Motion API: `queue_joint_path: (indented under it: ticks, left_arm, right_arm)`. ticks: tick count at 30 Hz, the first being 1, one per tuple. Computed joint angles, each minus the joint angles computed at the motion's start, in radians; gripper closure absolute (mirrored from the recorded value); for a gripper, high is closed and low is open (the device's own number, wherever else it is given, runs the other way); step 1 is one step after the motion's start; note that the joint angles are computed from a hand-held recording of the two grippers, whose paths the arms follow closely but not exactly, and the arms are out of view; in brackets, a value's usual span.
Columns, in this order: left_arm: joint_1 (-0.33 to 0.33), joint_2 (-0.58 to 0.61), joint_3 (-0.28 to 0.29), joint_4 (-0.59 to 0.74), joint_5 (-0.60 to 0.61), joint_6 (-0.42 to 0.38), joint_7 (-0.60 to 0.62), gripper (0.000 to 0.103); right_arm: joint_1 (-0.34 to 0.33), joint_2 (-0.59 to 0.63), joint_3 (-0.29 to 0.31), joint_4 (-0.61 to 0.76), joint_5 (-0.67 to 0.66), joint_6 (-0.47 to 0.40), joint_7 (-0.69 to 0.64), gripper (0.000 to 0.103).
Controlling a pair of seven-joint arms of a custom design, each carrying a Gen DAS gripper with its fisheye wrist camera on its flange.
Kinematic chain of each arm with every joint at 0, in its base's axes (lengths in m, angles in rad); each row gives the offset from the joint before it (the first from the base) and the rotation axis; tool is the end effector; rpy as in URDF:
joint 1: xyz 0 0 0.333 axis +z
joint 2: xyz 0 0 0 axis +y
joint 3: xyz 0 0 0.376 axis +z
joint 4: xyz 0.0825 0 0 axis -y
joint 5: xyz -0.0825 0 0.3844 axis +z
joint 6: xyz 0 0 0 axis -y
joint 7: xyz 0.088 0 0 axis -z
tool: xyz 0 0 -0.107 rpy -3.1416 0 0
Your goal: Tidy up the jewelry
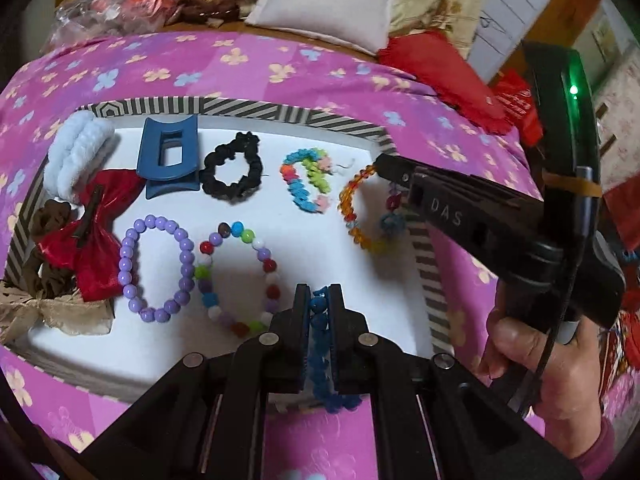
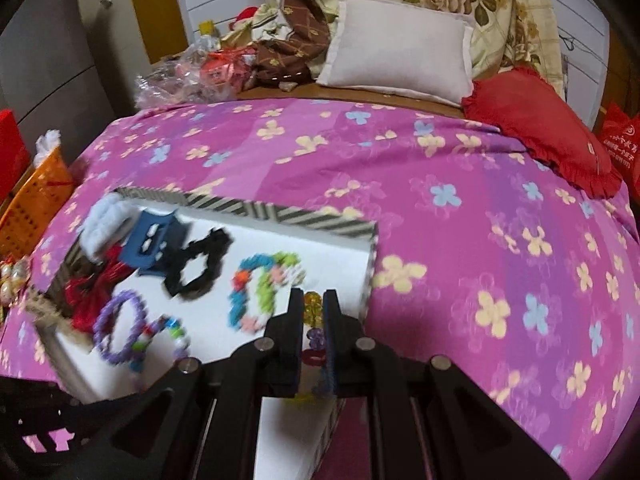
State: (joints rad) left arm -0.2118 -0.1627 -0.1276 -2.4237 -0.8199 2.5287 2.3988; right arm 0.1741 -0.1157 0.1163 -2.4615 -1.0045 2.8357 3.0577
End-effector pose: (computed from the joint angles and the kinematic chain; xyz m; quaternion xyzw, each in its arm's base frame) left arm 0.4552 -0.1544 0.4533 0.4689 -0.8345 0.2882 0.0273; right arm 0.4493 0.1808 0.4349 -0.5621 0.7575 -0.2346 0.2348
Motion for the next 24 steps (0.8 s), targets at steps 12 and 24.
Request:
queue_joint_path:
  ticks: [12,24]
  left_arm:
    - [0.012,0.034,-0.009,0.013,-0.027,-0.046,-0.001,0.086]
    - [0.004,-0.126,0.028,-0.119,-0.025,0.125,0.093,0.082]
  right_arm:
    - [-0.037,-0.014,-0.024,-0.026,-0.247,0.107,0.281,0.072]
    - [-0.040,-0.212,0.089,-0.159,-0.174,0.045,0.310,0.058]
